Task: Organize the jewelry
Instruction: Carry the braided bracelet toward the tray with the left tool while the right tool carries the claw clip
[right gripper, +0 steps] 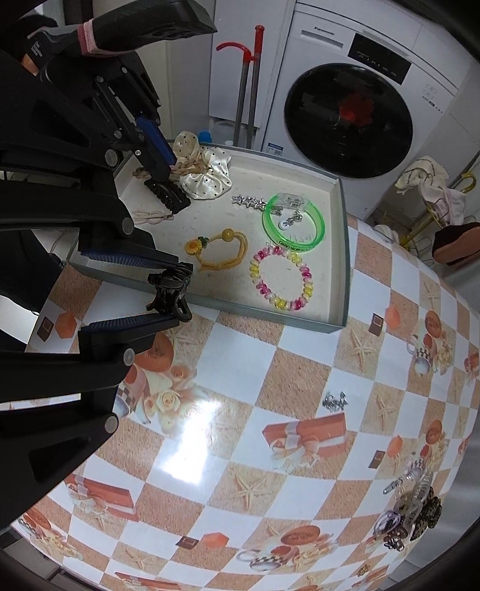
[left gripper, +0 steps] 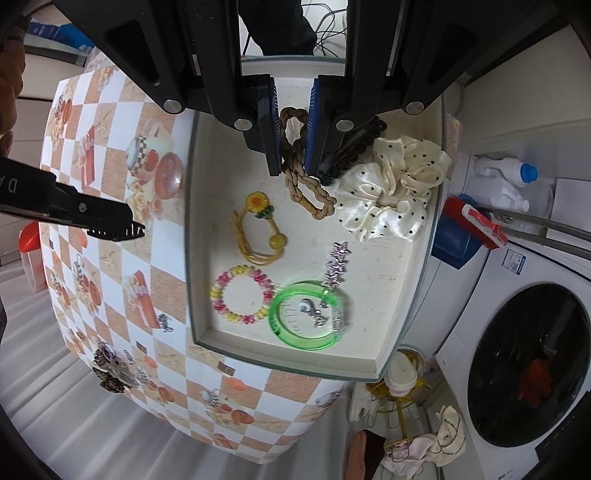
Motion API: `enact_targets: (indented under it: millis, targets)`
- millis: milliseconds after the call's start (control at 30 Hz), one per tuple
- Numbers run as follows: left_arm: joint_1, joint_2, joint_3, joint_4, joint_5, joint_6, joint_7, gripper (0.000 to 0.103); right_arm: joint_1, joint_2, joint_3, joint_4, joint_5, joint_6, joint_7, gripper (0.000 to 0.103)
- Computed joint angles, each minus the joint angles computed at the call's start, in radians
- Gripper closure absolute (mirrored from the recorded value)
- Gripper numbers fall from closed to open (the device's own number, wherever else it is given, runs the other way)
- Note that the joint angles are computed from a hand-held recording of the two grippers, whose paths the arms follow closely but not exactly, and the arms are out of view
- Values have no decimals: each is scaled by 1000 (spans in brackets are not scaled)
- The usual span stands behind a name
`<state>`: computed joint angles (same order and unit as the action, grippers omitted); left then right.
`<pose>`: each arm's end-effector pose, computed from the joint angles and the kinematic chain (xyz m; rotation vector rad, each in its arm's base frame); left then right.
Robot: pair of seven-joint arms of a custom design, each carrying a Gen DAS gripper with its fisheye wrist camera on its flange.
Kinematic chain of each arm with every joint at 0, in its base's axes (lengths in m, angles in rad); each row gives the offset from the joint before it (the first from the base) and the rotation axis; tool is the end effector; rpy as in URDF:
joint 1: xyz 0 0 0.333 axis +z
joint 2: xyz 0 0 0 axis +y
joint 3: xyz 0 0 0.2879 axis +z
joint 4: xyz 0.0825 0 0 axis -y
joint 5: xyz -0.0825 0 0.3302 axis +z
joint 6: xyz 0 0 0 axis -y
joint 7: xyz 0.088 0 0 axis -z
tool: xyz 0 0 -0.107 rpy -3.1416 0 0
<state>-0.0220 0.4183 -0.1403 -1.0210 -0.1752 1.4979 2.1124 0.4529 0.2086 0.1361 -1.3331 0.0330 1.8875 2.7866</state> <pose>0.5943 -0.0952 0.5906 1.2728 -2.7668 0.3472 0.4917 0.3197 0.6199 -1.2572 2.5017 0.1419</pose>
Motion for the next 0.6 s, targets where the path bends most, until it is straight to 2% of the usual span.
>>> enact_targets:
  millis: [400, 600]
  targets:
    - [-15, 88, 3, 79, 32, 19, -26, 85, -3, 133, -7, 147, 19, -18, -52, 77]
    - [-25, 106, 2, 78, 46, 41, -33, 85, -8, 160, -11, 163, 30, -13, -69, 77]
